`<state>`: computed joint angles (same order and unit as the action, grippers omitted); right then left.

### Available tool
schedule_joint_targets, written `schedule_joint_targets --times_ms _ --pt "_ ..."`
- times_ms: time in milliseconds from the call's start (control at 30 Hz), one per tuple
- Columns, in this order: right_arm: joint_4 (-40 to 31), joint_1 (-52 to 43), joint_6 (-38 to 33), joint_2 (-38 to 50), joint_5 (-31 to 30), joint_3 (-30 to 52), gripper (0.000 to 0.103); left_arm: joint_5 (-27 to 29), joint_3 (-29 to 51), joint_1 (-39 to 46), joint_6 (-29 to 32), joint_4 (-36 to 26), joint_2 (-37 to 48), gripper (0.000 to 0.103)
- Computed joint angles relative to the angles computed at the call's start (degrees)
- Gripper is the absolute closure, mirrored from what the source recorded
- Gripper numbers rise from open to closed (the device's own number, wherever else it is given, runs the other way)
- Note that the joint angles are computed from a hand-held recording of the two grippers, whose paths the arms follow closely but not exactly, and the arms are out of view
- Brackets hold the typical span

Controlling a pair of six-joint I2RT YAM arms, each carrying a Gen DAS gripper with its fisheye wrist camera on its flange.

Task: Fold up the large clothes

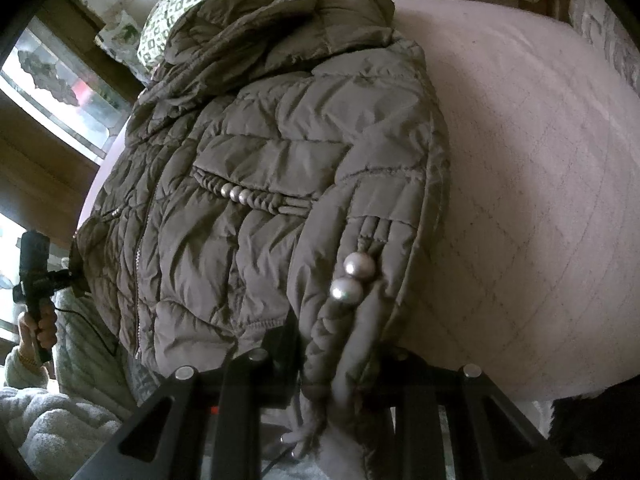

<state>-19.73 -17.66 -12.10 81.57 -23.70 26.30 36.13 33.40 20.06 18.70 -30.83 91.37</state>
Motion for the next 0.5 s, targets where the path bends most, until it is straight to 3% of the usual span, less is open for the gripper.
schedule_joint_targets --times_ms 233,300,367,500 --pt "-0.1 1.9 0.5 -0.8 2.2 0.2 0.077 -1.3 0.5 -1.6 -1.9 -0.1 0.2 0.064" --pt "-0.1 2.0 1.0 -1.0 1.8 0.1 0.077 -1.5 1.0 -1.7 -2.2 -1.2 -0.4 0.057" --pt "-0.3 1.9 1.0 -1.1 1.5 0.1 0.077 -1.5 0.9 -0.9 -2.8 -1.2 -1.7 0.033" --pt "-0.2 2.1 0.8 -0.5 2.2 0.4 0.077 -1.1 1.5 -0.9 -5.4 1.0 0.0 0.030"
